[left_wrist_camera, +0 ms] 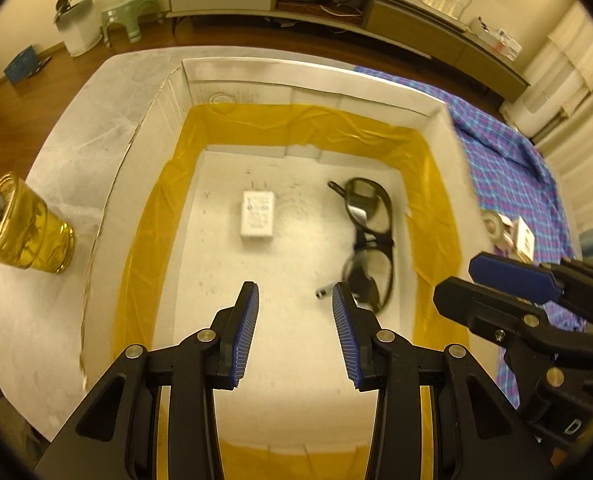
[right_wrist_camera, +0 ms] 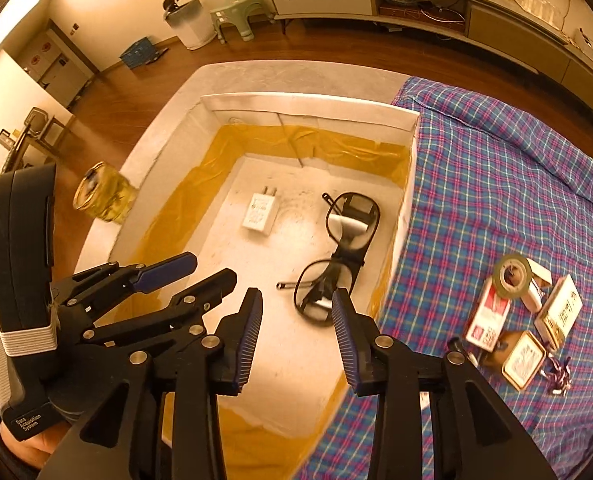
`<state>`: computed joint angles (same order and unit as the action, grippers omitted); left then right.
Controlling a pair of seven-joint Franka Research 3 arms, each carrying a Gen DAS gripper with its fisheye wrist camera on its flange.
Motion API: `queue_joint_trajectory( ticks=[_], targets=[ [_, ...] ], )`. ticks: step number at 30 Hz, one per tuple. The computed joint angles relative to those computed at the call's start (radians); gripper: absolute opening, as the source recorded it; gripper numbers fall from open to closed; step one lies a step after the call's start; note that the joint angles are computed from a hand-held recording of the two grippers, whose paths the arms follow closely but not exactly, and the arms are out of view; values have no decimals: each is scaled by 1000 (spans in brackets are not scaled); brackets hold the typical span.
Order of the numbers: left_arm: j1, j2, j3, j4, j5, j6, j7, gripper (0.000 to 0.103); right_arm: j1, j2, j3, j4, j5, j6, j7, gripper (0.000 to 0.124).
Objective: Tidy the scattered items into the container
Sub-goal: 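Withdraw both open tools from the box back toward the remaining items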
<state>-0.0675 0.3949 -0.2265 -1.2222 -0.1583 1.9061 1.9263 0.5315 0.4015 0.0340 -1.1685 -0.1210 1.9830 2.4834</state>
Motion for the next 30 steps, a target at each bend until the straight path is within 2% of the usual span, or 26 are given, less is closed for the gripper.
queue_joint_trajectory(
  ticks=[5, 13, 30],
  targets=[
    [22, -121, -1, -144, -45, 47, 44, 41, 17, -86, 14, -109, -29, 54, -3, 43],
    [26, -291, 27, -343, -132, 116, 157, 41, 21, -226, 58, -305, -88, 195, 0, 47],
    [-33, -579, 132, -680, -298, 310, 315, 41, 9, -429, 153, -556, -309, 364, 59, 47]
  ],
)
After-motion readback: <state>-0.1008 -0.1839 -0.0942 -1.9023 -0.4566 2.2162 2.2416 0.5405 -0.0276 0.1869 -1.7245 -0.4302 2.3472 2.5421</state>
